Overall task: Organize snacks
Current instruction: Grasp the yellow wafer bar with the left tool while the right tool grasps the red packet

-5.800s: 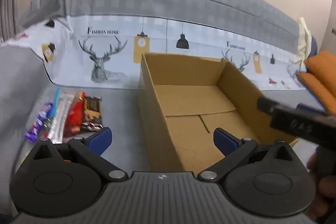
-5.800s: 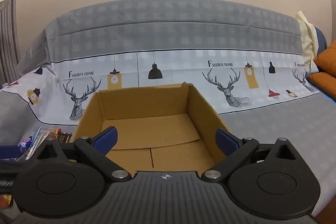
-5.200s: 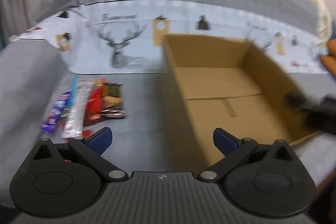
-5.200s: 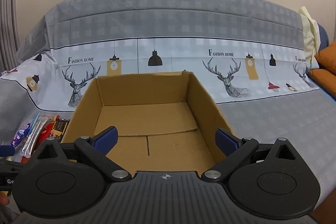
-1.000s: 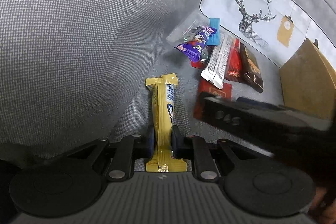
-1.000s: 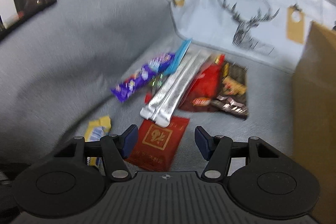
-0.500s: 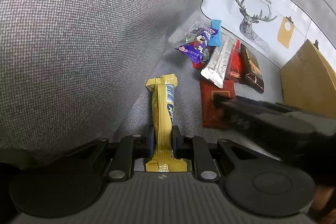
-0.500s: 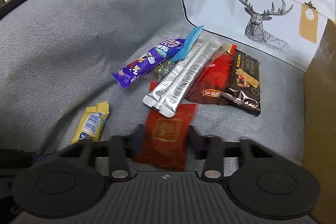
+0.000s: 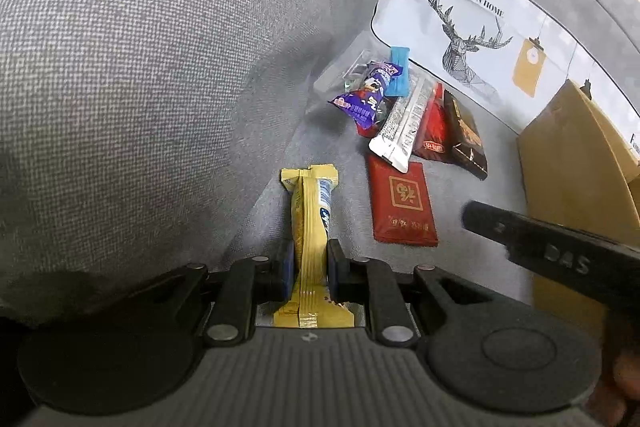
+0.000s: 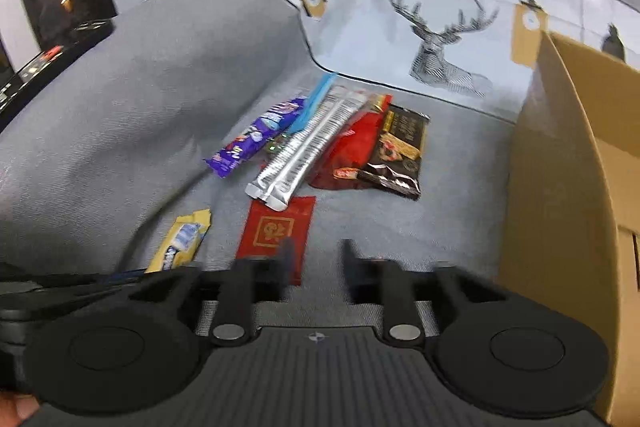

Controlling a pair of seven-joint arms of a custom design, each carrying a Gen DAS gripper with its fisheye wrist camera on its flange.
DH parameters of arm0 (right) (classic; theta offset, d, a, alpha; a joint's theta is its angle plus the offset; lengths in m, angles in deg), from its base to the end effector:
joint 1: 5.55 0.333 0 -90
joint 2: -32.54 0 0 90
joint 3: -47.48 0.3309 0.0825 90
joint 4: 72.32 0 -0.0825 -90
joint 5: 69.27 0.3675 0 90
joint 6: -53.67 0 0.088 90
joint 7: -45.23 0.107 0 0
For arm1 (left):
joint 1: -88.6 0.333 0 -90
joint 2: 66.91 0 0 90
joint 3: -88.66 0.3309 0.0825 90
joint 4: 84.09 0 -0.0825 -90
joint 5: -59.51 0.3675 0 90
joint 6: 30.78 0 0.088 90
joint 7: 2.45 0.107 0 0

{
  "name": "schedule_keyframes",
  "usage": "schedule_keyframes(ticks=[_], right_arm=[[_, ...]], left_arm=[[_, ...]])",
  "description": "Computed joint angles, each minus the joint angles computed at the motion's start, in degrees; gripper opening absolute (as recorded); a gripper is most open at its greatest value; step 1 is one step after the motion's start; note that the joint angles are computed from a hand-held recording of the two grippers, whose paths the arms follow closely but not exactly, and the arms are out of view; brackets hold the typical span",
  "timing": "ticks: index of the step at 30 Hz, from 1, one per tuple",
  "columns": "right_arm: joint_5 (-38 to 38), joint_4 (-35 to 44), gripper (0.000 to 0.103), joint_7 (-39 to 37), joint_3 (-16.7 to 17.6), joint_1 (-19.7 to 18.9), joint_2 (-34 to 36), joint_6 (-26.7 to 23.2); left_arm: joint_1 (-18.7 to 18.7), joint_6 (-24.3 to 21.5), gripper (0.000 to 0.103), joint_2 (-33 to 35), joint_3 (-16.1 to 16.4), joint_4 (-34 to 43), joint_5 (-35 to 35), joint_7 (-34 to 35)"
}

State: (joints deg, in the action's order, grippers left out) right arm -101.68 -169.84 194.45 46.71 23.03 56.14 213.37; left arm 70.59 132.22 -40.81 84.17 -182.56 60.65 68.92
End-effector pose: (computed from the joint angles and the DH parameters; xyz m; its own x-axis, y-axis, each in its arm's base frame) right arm 0.6046 0.3480 0.4490 -0.0067 -0.9820 -0.1889 -0.7470 0.1304 -0.6519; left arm 0.6537 -0.2624 0.4250 -0.1335 -0.9672 0.2160 -0.8114 -0.0185 -0.5842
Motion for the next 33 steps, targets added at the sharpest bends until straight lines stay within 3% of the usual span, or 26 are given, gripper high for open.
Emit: schedule_keyframes(ticks=[4, 7, 9, 12, 14, 17, 22, 25, 28, 31, 33], right_arm=[[2.80, 4.02, 0.049, -1.36, 0.94, -0.70, 4.16, 1.10], [4.91, 10.01, 0.054, -5.36, 1.63, -0.69, 8.37, -1.47], [6.88, 14.25, 0.064, -7.09, 1.84, -0.53, 11.19, -4.01], [11.92, 18.54, 0.068, -11.21, 4.16, -1.82, 14.51, -6.15], [10.44, 21.00, 0.068, -13.09, 2.30, 0.40, 15.65, -9.13], [8.55, 22.84, 0.049, -15.23, 0.69, 2.35, 16.18, -12.09], [8.29, 18.16, 0.045, -16.01, 0.33, 2.35, 11.98, -12.72], [8.72, 13.20, 0.045, -16.07, 1.37, 1.69, 7.40, -13.32], [8.83, 8.49, 0.046, -14.49, 2.28, 1.75, 2.82, -14.88], [8.51, 1.08, 0.046, -10.79, 3.10, 1.45, -1.52, -10.84], [6.99, -2.11, 0.047, -8.03, 2.98, 1.77, -2.49, -9.25]], left_arm=[[-0.80, -0.68, 0.018, 0.49, 0.64, 0.65, 1.06, -0.64], [-0.27, -1.11, 0.018, 0.93, -0.03, 1.31, 0.61, 0.04], [0.14, -1.12, 0.018, 1.08, -0.35, 1.47, 0.14, 0.48], [1.39, -1.55, 0.018, 1.22, -1.30, 1.76, -1.68, 1.29], [2.32, -2.10, 0.017, 1.33, -2.08, 2.07, -3.12, 2.22], [2.91, -2.29, 0.017, 1.38, -2.71, 2.20, -4.65, 3.17], [3.70, -1.95, 0.017, 1.13, -3.76, 1.80, -6.58, 5.49], [5.81, -1.41, 0.017, 1.01, -6.12, 1.48, -9.89, 8.90], [9.78, -0.56, 0.017, 0.70, -11.03, 0.78, -15.90, 16.27], [12.58, -0.46, 0.017, 0.26, -14.94, 0.10, -21.59, 24.73], [12.58, -0.65, 0.017, 0.09, -15.51, -0.02, -23.65, 28.74]])
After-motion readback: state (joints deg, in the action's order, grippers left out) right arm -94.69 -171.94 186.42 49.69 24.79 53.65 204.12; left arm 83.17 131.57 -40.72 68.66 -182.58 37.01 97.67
